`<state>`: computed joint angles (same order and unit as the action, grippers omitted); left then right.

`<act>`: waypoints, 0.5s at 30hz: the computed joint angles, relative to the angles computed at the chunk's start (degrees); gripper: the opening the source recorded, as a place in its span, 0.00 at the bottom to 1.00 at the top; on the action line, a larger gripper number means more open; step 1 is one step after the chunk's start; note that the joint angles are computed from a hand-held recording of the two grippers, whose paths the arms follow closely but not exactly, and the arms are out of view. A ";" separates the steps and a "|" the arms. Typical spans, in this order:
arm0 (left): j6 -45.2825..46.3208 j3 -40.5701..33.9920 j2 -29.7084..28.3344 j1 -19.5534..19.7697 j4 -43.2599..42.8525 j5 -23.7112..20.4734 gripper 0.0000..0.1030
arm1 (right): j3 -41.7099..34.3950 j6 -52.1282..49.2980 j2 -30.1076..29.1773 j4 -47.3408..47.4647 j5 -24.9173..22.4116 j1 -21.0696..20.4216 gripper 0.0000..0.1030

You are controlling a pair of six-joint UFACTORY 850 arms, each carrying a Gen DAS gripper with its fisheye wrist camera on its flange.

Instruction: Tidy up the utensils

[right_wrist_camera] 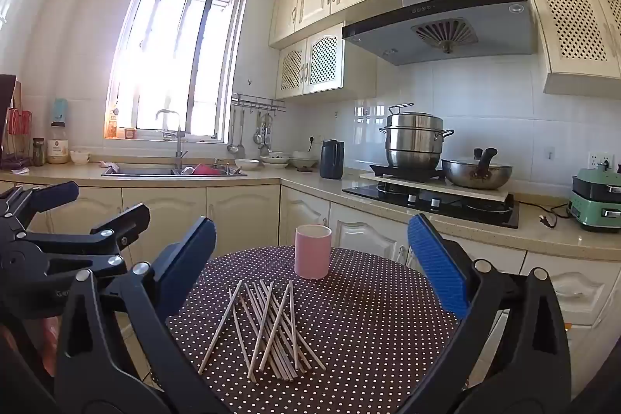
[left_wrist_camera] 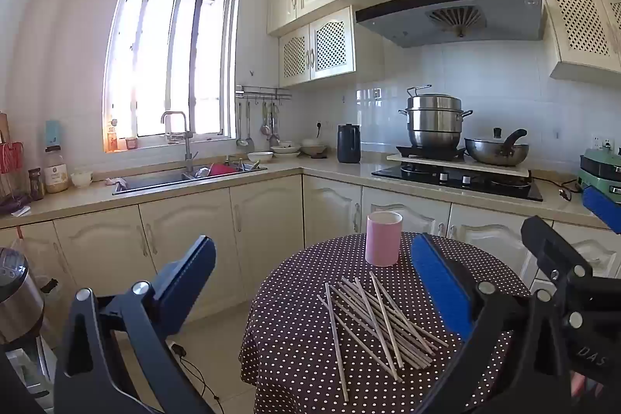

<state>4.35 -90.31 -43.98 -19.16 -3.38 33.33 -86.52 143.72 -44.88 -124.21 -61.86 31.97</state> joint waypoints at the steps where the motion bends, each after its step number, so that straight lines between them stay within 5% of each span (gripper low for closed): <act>1: 0.11 -0.03 0.00 -0.01 -0.10 -0.12 0.96 | -0.04 -0.05 -0.10 -0.24 -0.33 0.00 0.94; 15: 1.81 -0.28 -0.65 0.08 -1.05 0.49 0.96 | -0.45 1.02 -0.50 -0.78 0.63 -0.47 0.94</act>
<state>6.16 -90.59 -44.63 -19.08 -4.43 33.83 -86.97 144.75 -45.38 -124.99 -61.24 31.50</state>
